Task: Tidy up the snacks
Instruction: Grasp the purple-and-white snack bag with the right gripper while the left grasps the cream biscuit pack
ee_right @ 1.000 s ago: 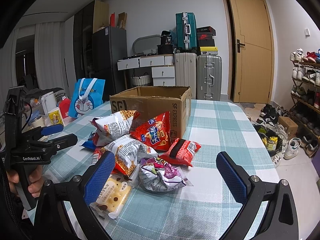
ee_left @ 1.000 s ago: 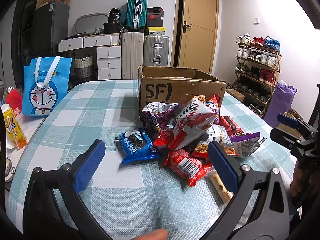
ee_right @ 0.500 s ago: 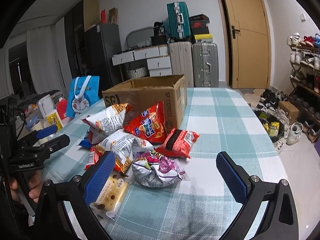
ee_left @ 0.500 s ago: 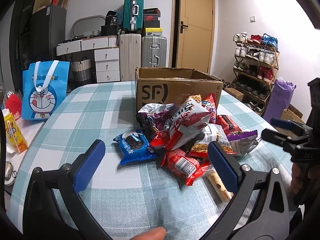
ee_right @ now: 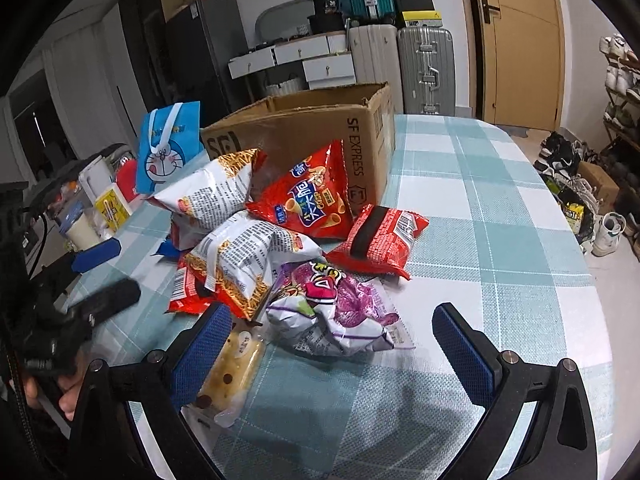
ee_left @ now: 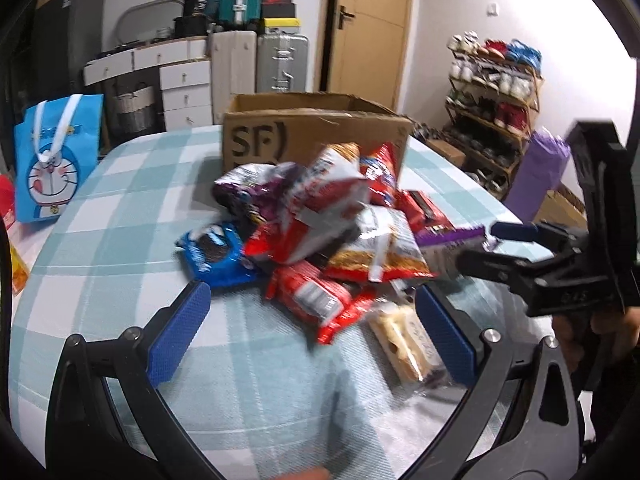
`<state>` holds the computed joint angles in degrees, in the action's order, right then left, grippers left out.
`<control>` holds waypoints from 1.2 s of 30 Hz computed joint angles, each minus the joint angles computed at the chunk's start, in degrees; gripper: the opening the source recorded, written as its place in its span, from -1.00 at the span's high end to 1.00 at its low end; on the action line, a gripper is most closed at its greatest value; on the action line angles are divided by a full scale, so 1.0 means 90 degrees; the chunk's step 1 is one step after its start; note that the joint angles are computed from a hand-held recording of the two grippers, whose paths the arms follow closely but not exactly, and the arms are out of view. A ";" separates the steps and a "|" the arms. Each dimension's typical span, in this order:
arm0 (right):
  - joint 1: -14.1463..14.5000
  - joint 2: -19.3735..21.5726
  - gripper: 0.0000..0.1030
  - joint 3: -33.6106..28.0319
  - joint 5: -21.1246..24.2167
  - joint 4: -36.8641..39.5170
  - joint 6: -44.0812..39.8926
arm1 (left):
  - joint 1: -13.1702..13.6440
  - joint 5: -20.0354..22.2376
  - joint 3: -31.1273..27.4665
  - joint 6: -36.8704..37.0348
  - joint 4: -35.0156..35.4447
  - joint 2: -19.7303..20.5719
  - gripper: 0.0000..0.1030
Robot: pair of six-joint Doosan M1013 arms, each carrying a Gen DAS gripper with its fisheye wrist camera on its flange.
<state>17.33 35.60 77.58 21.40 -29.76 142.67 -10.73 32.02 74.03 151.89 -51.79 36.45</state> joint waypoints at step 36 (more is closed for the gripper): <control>-0.0081 -0.0400 0.03 0.0735 -0.0659 -0.0059 0.0601 | -0.0592 0.1403 -0.0548 -0.1287 0.2155 0.0325 -0.98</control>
